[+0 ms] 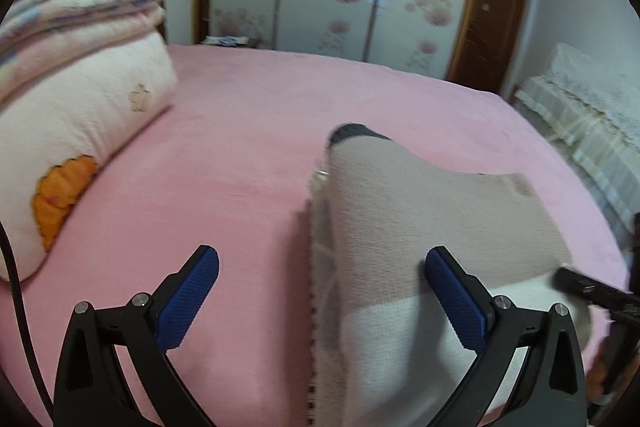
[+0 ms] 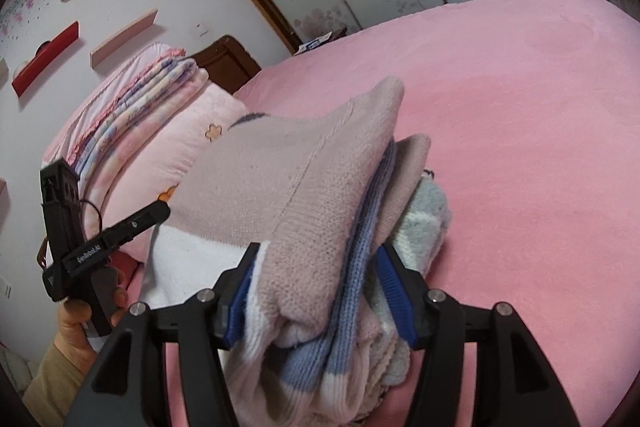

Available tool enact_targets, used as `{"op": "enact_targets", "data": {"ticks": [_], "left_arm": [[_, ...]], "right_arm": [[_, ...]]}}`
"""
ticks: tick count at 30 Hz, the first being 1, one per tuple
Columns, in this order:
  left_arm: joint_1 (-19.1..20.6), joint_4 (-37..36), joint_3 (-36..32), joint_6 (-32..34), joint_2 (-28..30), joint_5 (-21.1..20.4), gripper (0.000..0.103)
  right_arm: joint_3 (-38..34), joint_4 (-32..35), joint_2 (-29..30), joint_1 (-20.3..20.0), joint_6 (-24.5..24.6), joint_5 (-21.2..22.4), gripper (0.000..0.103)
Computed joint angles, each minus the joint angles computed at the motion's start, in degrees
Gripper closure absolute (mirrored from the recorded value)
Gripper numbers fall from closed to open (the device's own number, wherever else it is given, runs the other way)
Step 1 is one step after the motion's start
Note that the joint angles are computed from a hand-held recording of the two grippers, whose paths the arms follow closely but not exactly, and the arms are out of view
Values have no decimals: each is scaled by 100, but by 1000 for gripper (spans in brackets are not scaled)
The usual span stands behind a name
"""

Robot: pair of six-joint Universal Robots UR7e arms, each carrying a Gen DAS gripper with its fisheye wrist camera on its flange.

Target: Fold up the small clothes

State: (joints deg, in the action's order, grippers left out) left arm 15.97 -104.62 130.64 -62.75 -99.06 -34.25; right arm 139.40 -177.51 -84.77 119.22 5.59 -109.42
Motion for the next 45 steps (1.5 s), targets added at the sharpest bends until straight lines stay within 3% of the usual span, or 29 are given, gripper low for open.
{"op": "enact_targets", "data": {"ticks": [3, 7, 12, 16, 21, 29, 33, 35, 45], "left_arm": [[-127, 547, 48, -575, -101, 193, 0], [-186, 821, 171, -980, -117, 260, 0], [-231, 1396, 54, -1501, 89, 279, 0], [-385, 2213, -269, -2224, 222, 164, 0], [-727, 2445, -549, -2640, 220, -134, 0], [-1376, 3698, -1468, -3790, 990, -657, 0], [-1707, 4431, -2068, -4439, 1544, -1141, 0], [-1826, 4409, -2326, -4451, 1761, -1522, 0], [-2809, 4001, -3034, -4625, 2653, -2275, 0]], "right_arm": [[34, -147, -70, 188, -116, -240, 44], [-40, 126, -33, 279, -162, -470, 44], [22, 251, -152, 230, -96, -410, 44], [-3, 552, -361, 287, 90, -377, 44], [-98, 1118, -839, 580, 379, -650, 44], [-490, 2475, -1495, 1295, 988, -1336, 44], [-736, 3290, -1759, 1819, 1479, -1781, 44], [-854, 3746, -1901, 2081, 1731, -2009, 44], [-1546, 6661, -2954, 3432, 3488, -2786, 44]]}}
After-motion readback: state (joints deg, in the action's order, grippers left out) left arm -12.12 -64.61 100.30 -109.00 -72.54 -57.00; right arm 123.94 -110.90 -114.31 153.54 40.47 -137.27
